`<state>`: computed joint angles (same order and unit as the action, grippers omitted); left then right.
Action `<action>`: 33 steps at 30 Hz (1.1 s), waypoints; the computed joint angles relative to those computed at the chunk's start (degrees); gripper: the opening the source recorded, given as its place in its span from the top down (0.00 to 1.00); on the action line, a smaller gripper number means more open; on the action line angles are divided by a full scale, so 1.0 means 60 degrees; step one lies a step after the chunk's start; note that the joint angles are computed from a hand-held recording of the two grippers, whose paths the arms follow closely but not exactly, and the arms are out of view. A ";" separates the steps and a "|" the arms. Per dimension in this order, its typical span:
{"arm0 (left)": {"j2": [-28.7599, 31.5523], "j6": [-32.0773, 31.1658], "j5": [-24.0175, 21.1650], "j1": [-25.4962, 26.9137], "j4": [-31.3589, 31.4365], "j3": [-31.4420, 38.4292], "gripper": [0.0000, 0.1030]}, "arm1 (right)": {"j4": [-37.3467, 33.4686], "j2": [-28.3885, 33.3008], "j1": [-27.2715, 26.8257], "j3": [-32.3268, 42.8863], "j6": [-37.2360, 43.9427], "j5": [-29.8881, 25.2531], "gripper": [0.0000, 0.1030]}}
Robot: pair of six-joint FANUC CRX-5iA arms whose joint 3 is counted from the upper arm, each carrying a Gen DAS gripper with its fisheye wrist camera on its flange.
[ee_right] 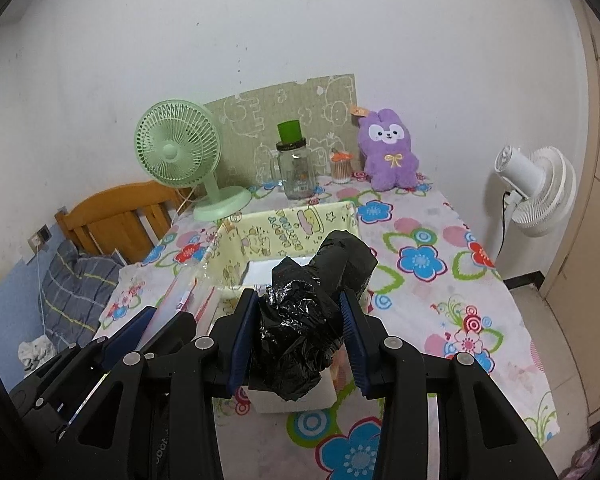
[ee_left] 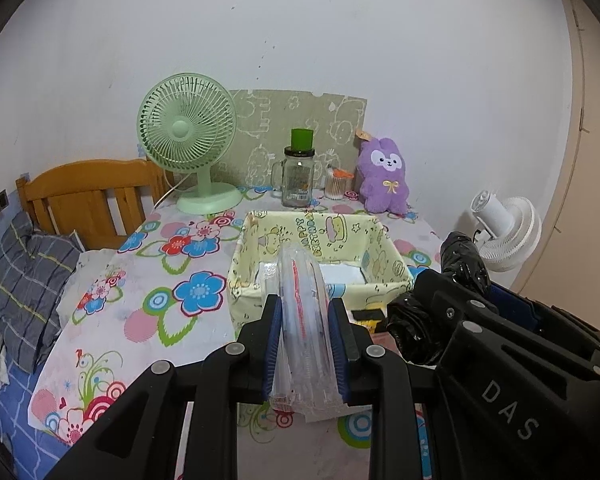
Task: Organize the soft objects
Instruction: 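Lift the straw bag and black bag with both tools toward the yellow box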
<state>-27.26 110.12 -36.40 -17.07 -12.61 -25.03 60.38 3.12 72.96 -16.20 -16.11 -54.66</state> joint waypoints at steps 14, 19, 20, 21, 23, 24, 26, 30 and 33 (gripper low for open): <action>0.0736 -0.0281 0.0319 0.0191 0.0157 0.0497 0.78 | 0.0055 0.0283 -0.0502 0.0406 0.0454 0.0214 0.57; 0.1097 -0.0540 0.0493 0.0314 0.0322 0.0694 0.78 | 0.0050 0.0433 -0.0791 0.0588 0.0657 0.0407 0.57; 0.1188 -0.0541 0.0503 0.0317 0.0303 0.0764 0.78 | 0.0033 0.0462 -0.0846 0.0624 0.0718 0.0460 0.57; 0.1254 -0.0547 0.0517 0.0323 0.0292 0.0812 0.78 | 0.0005 0.0510 -0.0921 0.0682 0.0795 0.0523 0.57; 0.1430 -0.0598 0.0556 0.0351 0.0287 0.0937 0.78 | -0.0014 0.0583 -0.1019 0.0768 0.0899 0.0608 0.57; 0.1458 -0.0629 0.0574 0.0371 0.0310 0.0950 0.78 | -0.0028 0.0621 -0.1076 0.0808 0.0949 0.0660 0.57; 0.1605 -0.0683 0.0613 0.0412 0.0327 0.1051 0.78 | -0.0055 0.0698 -0.1198 0.0893 0.1065 0.0766 0.57; 0.1843 -0.0693 0.0678 0.0452 0.0284 0.1225 0.78 | -0.0109 0.0891 -0.1401 0.1103 0.1284 0.0919 0.57; 0.2046 -0.0802 0.0770 0.0520 0.0355 0.1341 0.78 | -0.0150 0.1040 -0.1546 0.1272 0.1444 0.1003 0.57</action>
